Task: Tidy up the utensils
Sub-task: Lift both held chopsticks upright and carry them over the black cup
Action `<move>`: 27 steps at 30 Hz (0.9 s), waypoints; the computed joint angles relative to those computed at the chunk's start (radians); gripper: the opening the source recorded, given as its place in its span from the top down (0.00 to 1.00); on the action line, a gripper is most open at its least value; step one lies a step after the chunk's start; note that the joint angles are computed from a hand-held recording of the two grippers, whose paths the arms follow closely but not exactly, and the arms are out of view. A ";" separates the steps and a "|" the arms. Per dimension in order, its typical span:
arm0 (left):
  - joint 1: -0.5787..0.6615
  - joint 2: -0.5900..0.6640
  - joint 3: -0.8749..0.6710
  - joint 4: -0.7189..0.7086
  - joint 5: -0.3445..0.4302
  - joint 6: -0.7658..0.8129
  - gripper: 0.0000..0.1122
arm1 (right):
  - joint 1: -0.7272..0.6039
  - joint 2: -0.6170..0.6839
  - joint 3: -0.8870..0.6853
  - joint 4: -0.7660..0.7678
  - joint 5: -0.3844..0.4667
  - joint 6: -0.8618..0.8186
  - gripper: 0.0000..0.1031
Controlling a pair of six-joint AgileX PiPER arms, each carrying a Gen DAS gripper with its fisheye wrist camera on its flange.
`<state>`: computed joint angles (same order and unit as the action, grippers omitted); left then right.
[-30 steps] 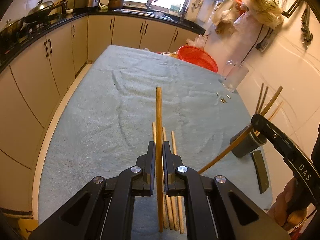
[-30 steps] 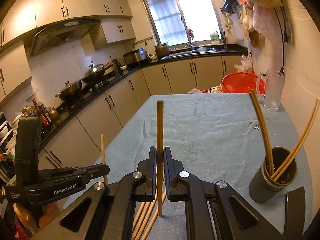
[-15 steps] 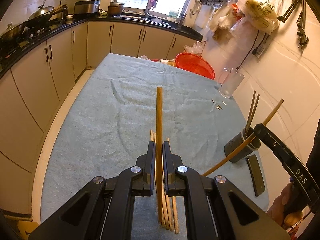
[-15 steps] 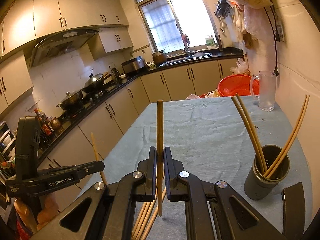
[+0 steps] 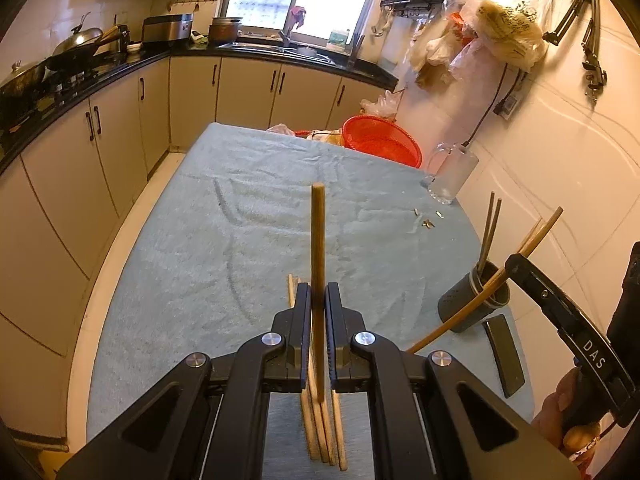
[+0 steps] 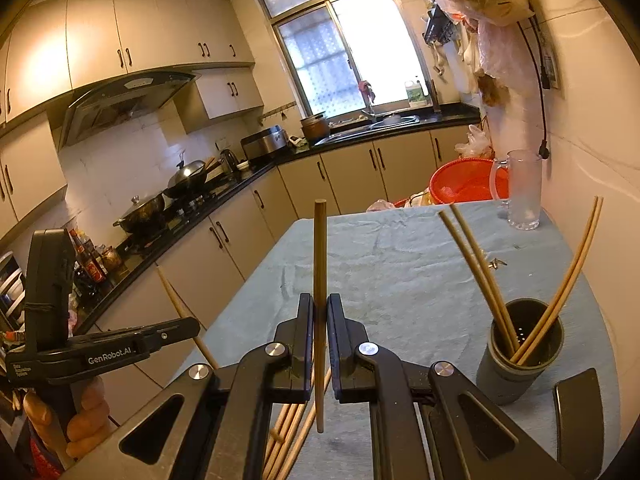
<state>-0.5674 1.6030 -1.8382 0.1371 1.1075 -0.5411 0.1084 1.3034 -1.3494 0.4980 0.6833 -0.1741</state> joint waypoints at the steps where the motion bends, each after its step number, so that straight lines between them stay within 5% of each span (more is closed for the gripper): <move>1: -0.002 0.002 -0.006 0.002 0.003 0.000 0.94 | 0.000 -0.007 0.005 -0.003 -0.002 0.007 0.93; 27: -0.067 0.045 -0.156 0.042 0.066 -0.020 0.94 | -0.130 -0.037 0.044 0.170 0.024 -0.127 0.93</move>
